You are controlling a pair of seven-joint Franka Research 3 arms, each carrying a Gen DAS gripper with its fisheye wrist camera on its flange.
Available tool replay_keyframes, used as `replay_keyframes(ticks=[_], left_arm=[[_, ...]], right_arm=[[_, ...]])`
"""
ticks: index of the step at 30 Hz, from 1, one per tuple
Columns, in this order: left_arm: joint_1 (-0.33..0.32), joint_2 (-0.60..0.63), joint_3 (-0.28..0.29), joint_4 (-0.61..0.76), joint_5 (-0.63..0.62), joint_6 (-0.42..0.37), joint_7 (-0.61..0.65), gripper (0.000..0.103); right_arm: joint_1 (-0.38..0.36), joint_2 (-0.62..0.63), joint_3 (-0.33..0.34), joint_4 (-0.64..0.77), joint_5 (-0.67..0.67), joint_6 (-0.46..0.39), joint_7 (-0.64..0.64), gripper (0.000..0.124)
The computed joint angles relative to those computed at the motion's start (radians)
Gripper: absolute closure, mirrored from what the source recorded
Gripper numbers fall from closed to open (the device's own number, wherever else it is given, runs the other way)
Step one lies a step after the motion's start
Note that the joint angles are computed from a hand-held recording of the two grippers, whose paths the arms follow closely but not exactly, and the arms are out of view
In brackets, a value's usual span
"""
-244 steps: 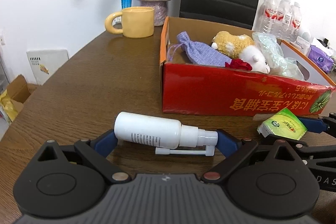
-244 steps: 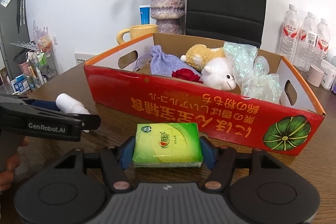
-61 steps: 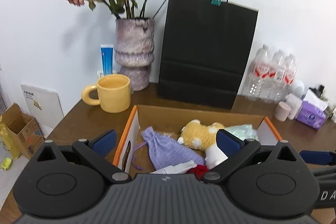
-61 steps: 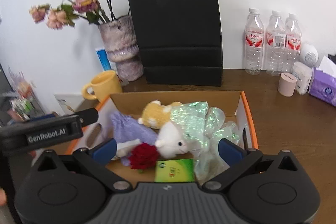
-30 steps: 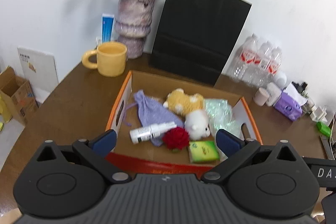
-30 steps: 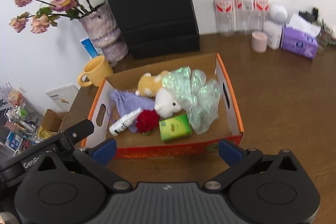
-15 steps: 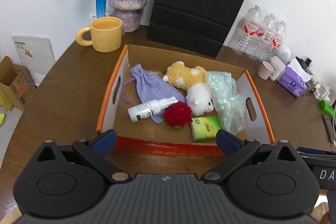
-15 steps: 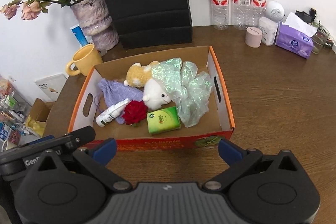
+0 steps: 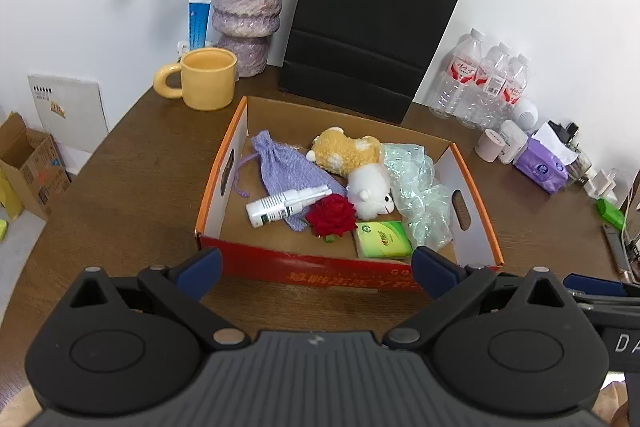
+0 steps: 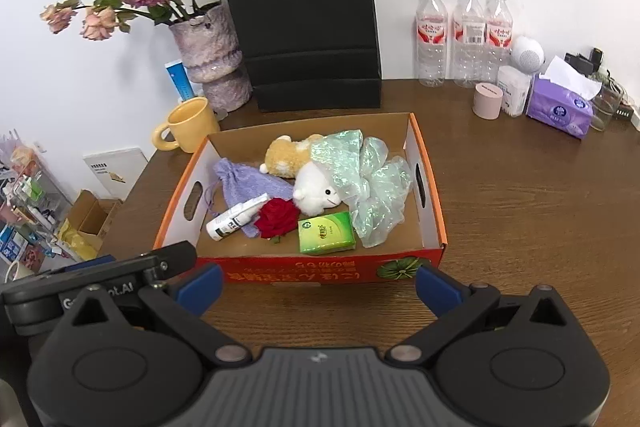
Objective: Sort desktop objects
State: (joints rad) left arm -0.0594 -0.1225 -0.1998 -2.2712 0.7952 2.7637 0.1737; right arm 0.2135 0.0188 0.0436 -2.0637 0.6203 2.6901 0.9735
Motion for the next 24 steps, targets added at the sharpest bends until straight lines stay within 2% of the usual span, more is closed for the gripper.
replay_keyframes(ticks=[11, 24], left_arm=[[-0.004, -0.014, -0.019, 0.01, 0.042, -0.023, -0.037, 0.0], [-0.02, 0.017, -0.004, 0.033, 0.025, -0.036, 0.005, 0.0]], right_arm=[[0.005, -0.045, -0.01, -0.051, 0.079, 0.046, -0.039, 0.021], [-0.002, -0.018, -0.009, -0.023, -0.006, 0.022, 0.014, 0.021]])
